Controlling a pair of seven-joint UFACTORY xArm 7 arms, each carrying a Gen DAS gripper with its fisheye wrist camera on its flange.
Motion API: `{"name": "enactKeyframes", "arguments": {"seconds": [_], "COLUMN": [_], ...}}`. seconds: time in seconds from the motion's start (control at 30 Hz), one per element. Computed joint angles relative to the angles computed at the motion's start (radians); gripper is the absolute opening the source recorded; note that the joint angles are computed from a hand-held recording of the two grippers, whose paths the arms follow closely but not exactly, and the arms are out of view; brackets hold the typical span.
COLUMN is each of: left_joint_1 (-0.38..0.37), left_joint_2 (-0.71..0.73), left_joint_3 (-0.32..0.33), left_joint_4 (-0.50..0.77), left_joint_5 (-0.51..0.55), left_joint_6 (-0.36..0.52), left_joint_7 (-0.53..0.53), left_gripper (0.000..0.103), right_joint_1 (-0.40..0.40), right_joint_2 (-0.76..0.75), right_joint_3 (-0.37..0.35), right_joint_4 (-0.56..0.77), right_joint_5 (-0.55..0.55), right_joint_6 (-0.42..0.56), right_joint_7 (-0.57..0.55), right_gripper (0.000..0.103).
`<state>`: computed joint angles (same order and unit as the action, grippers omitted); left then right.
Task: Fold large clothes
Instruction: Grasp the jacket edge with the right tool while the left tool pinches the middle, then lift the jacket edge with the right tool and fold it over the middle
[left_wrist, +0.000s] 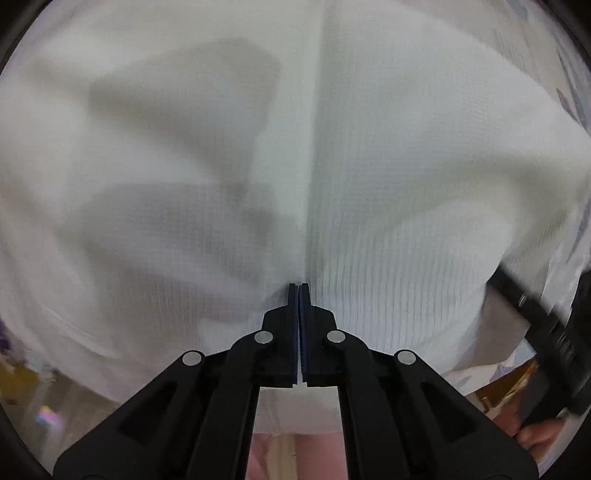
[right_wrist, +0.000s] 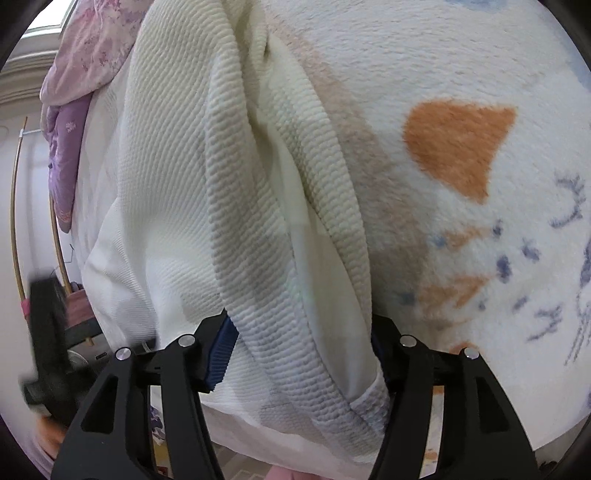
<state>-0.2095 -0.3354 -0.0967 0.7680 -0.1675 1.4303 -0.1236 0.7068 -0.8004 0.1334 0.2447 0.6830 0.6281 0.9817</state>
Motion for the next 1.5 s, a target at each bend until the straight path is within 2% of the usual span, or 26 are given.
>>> {"name": "enactKeyframes", "arguments": {"seconds": [0.07, 0.17, 0.23, 0.3, 0.33, 0.37, 0.4, 0.43, 0.53, 0.6, 0.7, 0.8, 0.9, 0.93, 0.97, 1.0, 1.07, 1.17, 1.23, 1.3, 1.37, 1.4, 1.43, 1.5], "left_joint_1": [0.011, 0.007, 0.010, 0.006, -0.005, 0.026, 0.040, 0.013, -0.014, -0.010, 0.001, 0.011, 0.014, 0.029, 0.008, 0.008, 0.009, 0.006, -0.017, -0.019, -0.029, -0.014, -0.040, -0.054], "left_joint_2": [-0.023, -0.005, -0.061, -0.162, -0.202, -0.234, -0.246, -0.231, -0.259, -0.258, -0.229, -0.180, -0.140, -0.104, -0.110, -0.125, -0.146, -0.166, -0.229, -0.248, -0.274, -0.281, -0.329, -0.404], "left_joint_3": [0.012, 0.020, 0.018, 0.018, 0.011, -0.020, -0.031, -0.008, 0.004, 0.024, 0.032, 0.025, 0.024, -0.005, 0.008, 0.013, 0.015, 0.009, -0.011, 0.002, 0.001, -0.020, 0.001, -0.016], "left_joint_4": [-0.060, -0.021, -0.013, -0.101, -0.173, -0.229, -0.244, -0.229, -0.163, -0.096, -0.002, 0.033, -0.017, -0.020, -0.064, -0.098, -0.119, -0.131, -0.185, -0.208, -0.233, -0.242, -0.273, -0.329], "left_joint_5": [-0.029, -0.029, -0.006, -0.014, 0.006, -0.013, -0.024, -0.011, -0.008, -0.036, -0.029, -0.028, -0.027, -0.038, -0.032, -0.035, -0.044, -0.029, -0.041, -0.051, -0.067, -0.076, -0.051, -0.039], "left_joint_6": [-0.078, -0.011, 0.079, 0.106, 0.078, 0.008, -0.020, -0.006, 0.072, 0.095, 0.056, 0.001, -0.040, -0.063, -0.089, -0.133, -0.163, -0.184, -0.201, -0.227, -0.251, -0.265, -0.269, -0.306], "left_joint_7": [-0.004, 0.027, 0.024, 0.034, 0.041, 0.036, 0.004, -0.036, -0.004, 0.005, 0.040, 0.049, 0.064, 0.061, 0.054, 0.062, 0.046, 0.039, 0.013, 0.004, -0.007, 0.007, 0.010, 0.007], "left_gripper": [0.004, 0.003, 0.003, 0.003, 0.003, 0.004, 0.004, 0.003, 0.001, 0.001, 0.001, 0.001, 0.001, 0.001, 0.001, 0.001, 0.002, 0.002, 0.002, 0.002, 0.003, 0.003, 0.003, 0.003], "right_joint_1": [0.010, 0.001, 0.000, -0.002, -0.002, 0.002, 0.004, 0.001, 0.010, 0.020, 0.022, 0.014, -0.005, -0.005, -0.004, 0.002, 0.014, 0.013, 0.003, -0.005, -0.004, -0.001, 0.001, 0.012], "right_joint_2": [0.040, 0.033, 0.024, 0.028, 0.042, 0.066, 0.088, 0.091, 0.054, 0.064, 0.094, 0.096, 0.076, 0.061, 0.043, 0.029, -0.016, -0.051, -0.050, -0.038, 0.002, 0.016, 0.047, 0.119], "right_joint_3": [-0.002, 0.034, 0.036, 0.020, 0.018, 0.014, 0.015, 0.019, 0.044, 0.021, -0.019, -0.006, 0.031, 0.035, 0.027, 0.015, 0.007, 0.008, 0.013, 0.027, 0.035, 0.037, 0.038, 0.032], "right_joint_4": [0.017, 0.016, 0.021, 0.027, 0.033, 0.042, 0.054, 0.053, 0.018, 0.018, 0.041, 0.047, 0.043, 0.040, 0.038, 0.037, 0.012, 0.025, 0.064, 0.105, 0.157, 0.181, 0.225, 0.318], "right_joint_5": [-0.007, -0.024, -0.031, -0.033, -0.032, -0.031, -0.041, -0.048, -0.032, -0.024, -0.013, -0.005, -0.021, -0.023, -0.029, -0.022, 0.000, -0.024, -0.058, -0.079, -0.095, -0.103, -0.120, -0.152], "right_joint_6": [-0.021, -0.038, -0.019, 0.004, -0.001, -0.009, -0.013, -0.023, -0.075, -0.082, -0.053, -0.049, -0.046, -0.041, -0.028, -0.029, -0.053, -0.053, -0.031, -0.027, -0.050, -0.049, -0.040, -0.004], "right_joint_7": [-0.038, -0.006, 0.029, 0.036, 0.034, 0.017, -0.004, -0.017, 0.016, 0.014, -0.013, -0.021, 0.027, 0.041, 0.041, 0.033, 0.030, 0.024, 0.021, 0.022, 0.001, -0.009, -0.031, -0.104], "right_gripper": [0.063, 0.063, 0.063, 0.063, 0.065, 0.066, 0.066, 0.066, 0.066, 0.067, 0.067, 0.066, 0.055, 0.043, 0.034, 0.029, 0.018, 0.014, 0.014, 0.014, 0.014, 0.014, 0.013, 0.013]}}
